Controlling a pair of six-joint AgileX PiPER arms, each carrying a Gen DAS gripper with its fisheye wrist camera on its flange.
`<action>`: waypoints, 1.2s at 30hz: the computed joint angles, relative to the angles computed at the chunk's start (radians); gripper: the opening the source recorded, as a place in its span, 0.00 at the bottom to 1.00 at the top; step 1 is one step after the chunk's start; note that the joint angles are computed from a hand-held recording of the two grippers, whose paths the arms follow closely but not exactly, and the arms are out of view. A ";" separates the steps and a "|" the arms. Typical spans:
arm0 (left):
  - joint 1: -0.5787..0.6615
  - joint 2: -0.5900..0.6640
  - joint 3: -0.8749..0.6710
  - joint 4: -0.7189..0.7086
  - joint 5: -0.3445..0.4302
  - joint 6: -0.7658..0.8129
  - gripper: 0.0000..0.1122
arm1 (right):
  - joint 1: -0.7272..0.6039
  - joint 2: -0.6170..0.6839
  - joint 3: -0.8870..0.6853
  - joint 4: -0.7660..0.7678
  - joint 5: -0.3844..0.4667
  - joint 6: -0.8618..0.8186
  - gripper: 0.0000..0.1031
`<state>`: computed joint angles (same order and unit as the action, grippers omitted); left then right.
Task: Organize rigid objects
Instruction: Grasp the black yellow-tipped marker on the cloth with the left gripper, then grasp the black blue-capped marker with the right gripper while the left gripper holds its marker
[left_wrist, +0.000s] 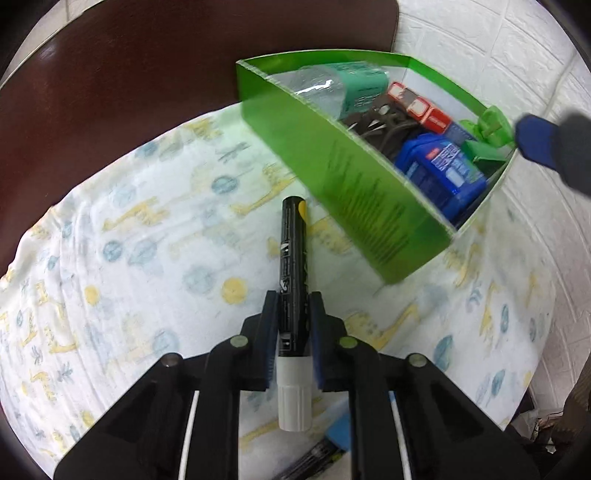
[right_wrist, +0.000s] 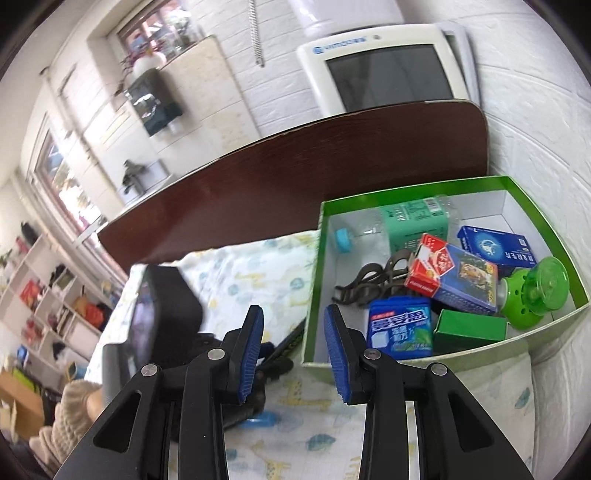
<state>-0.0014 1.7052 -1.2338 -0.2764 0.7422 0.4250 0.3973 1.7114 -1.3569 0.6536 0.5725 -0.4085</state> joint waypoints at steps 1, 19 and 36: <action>0.010 -0.011 0.012 0.026 -0.011 -0.021 0.13 | 0.002 -0.006 0.009 0.014 0.004 -0.039 0.34; 0.346 -0.159 0.196 -0.076 -0.036 0.064 0.13 | 0.289 0.302 -0.282 -0.303 0.338 -0.355 0.56; 0.298 -0.153 0.211 0.027 -0.122 -0.060 0.13 | 0.282 0.465 -0.475 -0.343 0.270 0.256 0.17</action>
<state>0.2965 1.5522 -1.0231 -0.2492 0.6203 0.3645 0.6789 2.1760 -1.8321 0.3106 0.8424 -0.1523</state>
